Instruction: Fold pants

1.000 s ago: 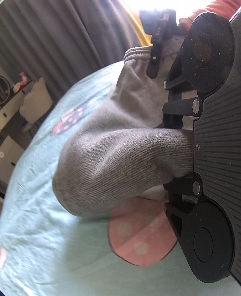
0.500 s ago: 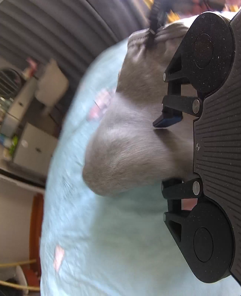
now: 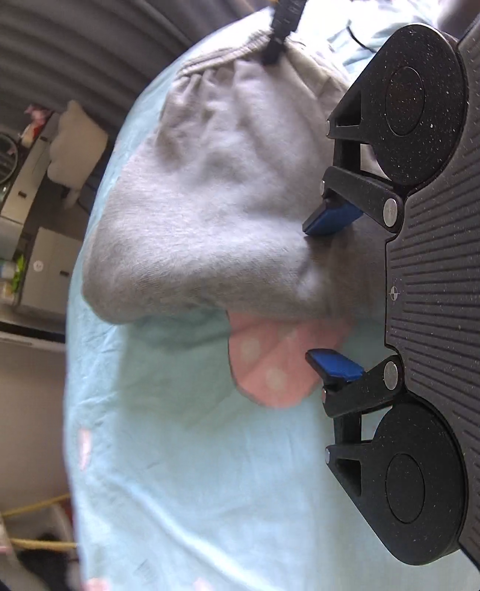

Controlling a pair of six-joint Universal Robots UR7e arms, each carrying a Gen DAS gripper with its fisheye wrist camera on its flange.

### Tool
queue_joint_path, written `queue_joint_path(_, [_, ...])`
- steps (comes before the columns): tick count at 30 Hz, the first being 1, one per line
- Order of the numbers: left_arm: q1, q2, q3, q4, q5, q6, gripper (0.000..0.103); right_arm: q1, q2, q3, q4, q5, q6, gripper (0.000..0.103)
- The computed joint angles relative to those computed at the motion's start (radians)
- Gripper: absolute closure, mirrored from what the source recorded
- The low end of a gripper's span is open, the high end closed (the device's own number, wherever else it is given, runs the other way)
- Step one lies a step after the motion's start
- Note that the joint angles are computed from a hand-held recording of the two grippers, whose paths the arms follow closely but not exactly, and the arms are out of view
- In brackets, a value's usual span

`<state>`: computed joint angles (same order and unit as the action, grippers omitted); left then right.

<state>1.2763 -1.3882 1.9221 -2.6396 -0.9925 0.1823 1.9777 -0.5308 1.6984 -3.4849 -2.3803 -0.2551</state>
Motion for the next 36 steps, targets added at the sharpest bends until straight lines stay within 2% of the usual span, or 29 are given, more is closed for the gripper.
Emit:
queue_joint_path(3, [-0.018, -0.068, 0.062, -0.017, 0.022, -0.007, 0.034, 0.029, 0.009, -0.001, -0.030, -0.051, 0.013, 0.030])
queue_joint_path(6, [-0.041, -0.117, 0.127, -0.031, 0.043, 0.014, 0.033, 0.050, 0.007, 0.028, -0.047, -0.071, 0.080, 0.029])
queue_joint_path(11, [-0.060, -0.093, 0.157, -0.033, 0.083, 0.013, 0.036, 0.050, 0.001, 0.085, -0.044, -0.003, 0.193, 0.023])
queue_joint_path(15, [-0.063, -0.052, 0.167, -0.133, 0.161, -0.010, 0.039, 0.055, 0.025, 0.086, -0.093, -0.028, 0.185, 0.023])
queue_joint_path(17, [-0.059, -0.049, 0.171, -0.155, 0.164, -0.003, 0.039, 0.052, 0.026, 0.081, -0.067, -0.057, 0.225, 0.022])
queue_joint_path(19, [-0.075, -0.051, 0.184, -0.167, 0.203, 0.013, 0.040, 0.045, 0.021, 0.078, -0.031, -0.082, 0.276, 0.018])
queue_joint_path(22, [-0.097, -0.082, 0.191, -0.124, 0.258, -0.076, 0.040, 0.050, 0.017, 0.077, -0.022, -0.141, 0.326, 0.017])
queue_joint_path(24, [-0.103, -0.126, 0.190, -0.074, 0.248, -0.169, 0.040, 0.067, 0.030, 0.069, -0.088, -0.192, 0.292, 0.017])
queue_joint_path(26, [-0.117, -0.156, 0.193, -0.074, 0.246, -0.225, 0.040, 0.081, 0.046, 0.063, -0.241, -0.178, 0.179, 0.020])
queue_joint_path(28, [-0.147, -0.146, 0.199, -0.182, 0.289, -0.191, 0.041, 0.093, 0.061, 0.039, -0.332, -0.139, 0.057, 0.032])
queue_joint_path(29, [-0.159, -0.128, 0.192, -0.255, 0.302, -0.156, 0.040, 0.098, 0.070, 0.019, -0.353, -0.120, 0.002, 0.034])
queue_joint_path(30, [-0.162, -0.107, 0.173, -0.306, 0.290, -0.125, 0.033, 0.101, 0.078, -0.001, -0.369, -0.088, -0.047, 0.040])
queue_joint_path(31, [-0.157, -0.082, 0.137, -0.317, 0.253, -0.098, 0.031, 0.099, 0.082, -0.014, -0.368, -0.046, -0.080, 0.046])
queue_joint_path(32, [-0.148, -0.050, 0.096, -0.316, 0.219, -0.066, 0.031, 0.095, 0.086, -0.035, -0.342, -0.008, -0.105, 0.048])
queue_joint_path(34, [-0.140, 0.039, 0.011, -0.335, 0.214, 0.007, 0.031, 0.084, 0.108, -0.098, -0.284, 0.044, -0.177, 0.059])
queue_joint_path(36, [-0.129, 0.132, -0.075, -0.356, 0.214, 0.056, 0.031, 0.069, 0.142, -0.187, -0.214, 0.061, -0.227, 0.063])
